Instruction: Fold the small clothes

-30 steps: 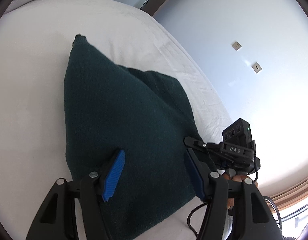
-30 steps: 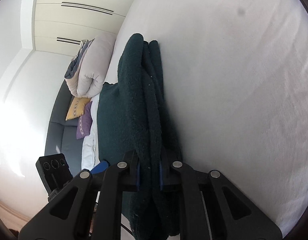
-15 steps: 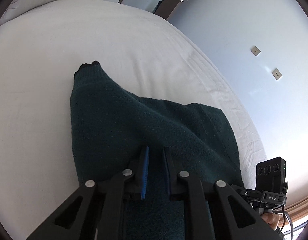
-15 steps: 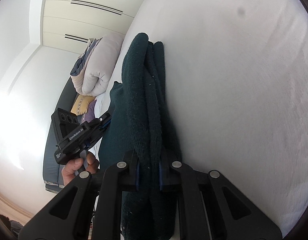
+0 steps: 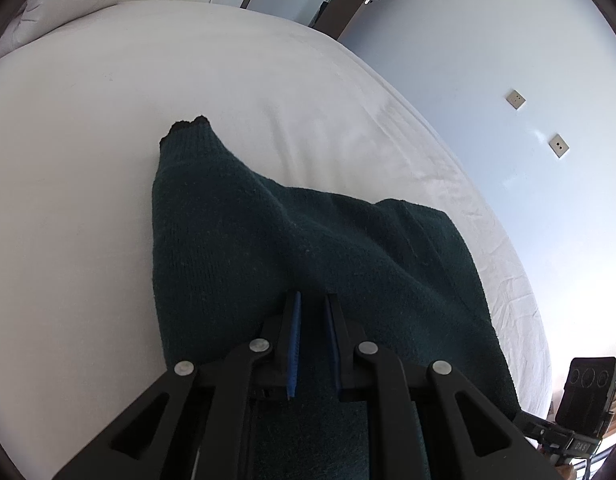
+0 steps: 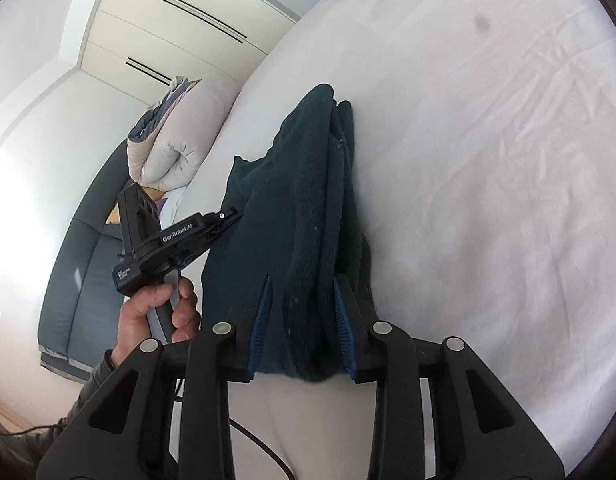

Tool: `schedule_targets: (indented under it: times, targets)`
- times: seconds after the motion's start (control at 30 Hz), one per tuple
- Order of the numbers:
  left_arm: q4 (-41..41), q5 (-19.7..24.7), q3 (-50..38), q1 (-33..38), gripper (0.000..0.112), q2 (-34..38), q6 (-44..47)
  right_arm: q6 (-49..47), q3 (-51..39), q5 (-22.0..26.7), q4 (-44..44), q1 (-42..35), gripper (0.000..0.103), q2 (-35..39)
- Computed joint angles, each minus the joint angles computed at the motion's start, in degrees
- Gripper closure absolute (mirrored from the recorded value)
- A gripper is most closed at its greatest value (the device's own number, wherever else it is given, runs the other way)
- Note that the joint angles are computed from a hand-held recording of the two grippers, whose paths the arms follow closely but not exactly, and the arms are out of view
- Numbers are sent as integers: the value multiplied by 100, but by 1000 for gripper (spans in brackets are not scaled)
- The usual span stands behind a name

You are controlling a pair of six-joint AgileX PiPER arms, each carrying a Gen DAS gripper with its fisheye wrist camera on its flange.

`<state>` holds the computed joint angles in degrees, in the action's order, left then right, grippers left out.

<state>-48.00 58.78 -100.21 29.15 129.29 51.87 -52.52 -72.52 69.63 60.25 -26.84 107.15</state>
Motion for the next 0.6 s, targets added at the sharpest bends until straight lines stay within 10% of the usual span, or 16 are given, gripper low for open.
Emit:
schedule_targets:
  times: [0.37,0.5,0.6]
  targets:
    - [103,-603,578,-123,96,-414,282,71,341,-418,-590,-112,73,-203]
    - [88,-788,1111,-108,62,-875,661,-44,373,-283,-453,-333,68,-422]
    - [118,-989,1597,-32,31,-1363,849,112,237,-308,-312,-379,37,-467]
